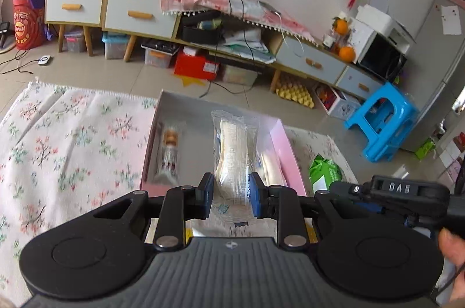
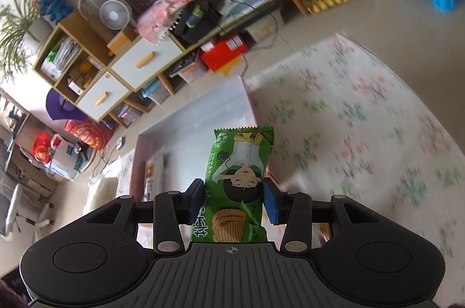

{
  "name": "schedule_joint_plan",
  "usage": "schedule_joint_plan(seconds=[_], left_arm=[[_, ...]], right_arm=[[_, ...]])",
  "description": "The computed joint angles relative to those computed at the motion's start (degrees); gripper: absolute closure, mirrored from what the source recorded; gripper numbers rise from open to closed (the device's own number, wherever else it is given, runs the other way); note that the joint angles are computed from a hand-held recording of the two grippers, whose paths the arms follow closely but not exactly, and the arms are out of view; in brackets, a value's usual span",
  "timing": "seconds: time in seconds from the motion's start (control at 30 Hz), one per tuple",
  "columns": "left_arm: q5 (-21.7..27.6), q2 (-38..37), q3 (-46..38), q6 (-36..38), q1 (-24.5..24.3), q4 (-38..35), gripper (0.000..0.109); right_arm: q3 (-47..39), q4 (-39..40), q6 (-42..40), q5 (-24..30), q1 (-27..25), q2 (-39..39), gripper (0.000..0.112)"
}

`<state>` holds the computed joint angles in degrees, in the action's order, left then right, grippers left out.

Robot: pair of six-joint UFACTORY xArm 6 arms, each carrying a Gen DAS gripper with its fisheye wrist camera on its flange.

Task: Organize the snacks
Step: 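Lift both packs into the pink box and open both grippers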

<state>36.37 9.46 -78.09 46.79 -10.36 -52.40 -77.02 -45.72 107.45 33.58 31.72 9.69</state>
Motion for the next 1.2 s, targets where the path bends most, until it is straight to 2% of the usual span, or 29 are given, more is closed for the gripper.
schedule_joint_plan(seconds=[0.3, 0.43, 0.53, 0.8, 0.93, 0.97, 1.03, 1.1, 1.2], left_arm=[[-3.84, 9.02, -8.27, -7.88, -2.70, 8.52, 0.085], [-3.69, 11.70, -10.14, -13.00, -2.90, 14.21, 0.085], [-3.31, 12.70, -10.66, -15.33, -2.73, 17.54, 0.085], [-0.02, 11.89, -10.84, -16.59, -1.00, 18.34, 0.083], [-0.14, 10.57, -10.00, -16.09, -0.82, 18.17, 0.083], [-0.26, 10.17, -9.60, -16.16, -0.87, 18.60, 0.083], [-0.08, 9.64, -9.03, -15.76, -0.91, 19.05, 0.083], [-0.06, 9.82, -9.24, -15.38, -1.32, 19.87, 0.083], [-0.49, 9.64, -9.18, -16.25, -1.65, 21.54, 0.083]], right_arm=[[-8.87, 1.57, -7.83, -3.93, -4.14, 9.18, 0.070], [-15.69, 6.97, -17.04, -0.63, -3.45, 14.68, 0.070], [-18.23, 7.95, -18.56, 0.11, -3.22, 16.93, 0.070], [-16.33, 6.43, -15.73, -1.34, -3.11, 15.34, 0.067], [-13.42, 5.76, -13.25, -2.95, -3.39, 12.72, 0.067], [-13.23, 6.97, -14.50, -3.20, -3.41, 12.60, 0.065], [-14.41, 14.38, -23.07, -3.02, -3.05, 13.69, 0.066], [-17.53, 21.31, -30.19, -0.07, -2.41, 16.15, 0.071], [-18.67, 19.20, -28.30, 1.38, -2.17, 17.01, 0.073]])
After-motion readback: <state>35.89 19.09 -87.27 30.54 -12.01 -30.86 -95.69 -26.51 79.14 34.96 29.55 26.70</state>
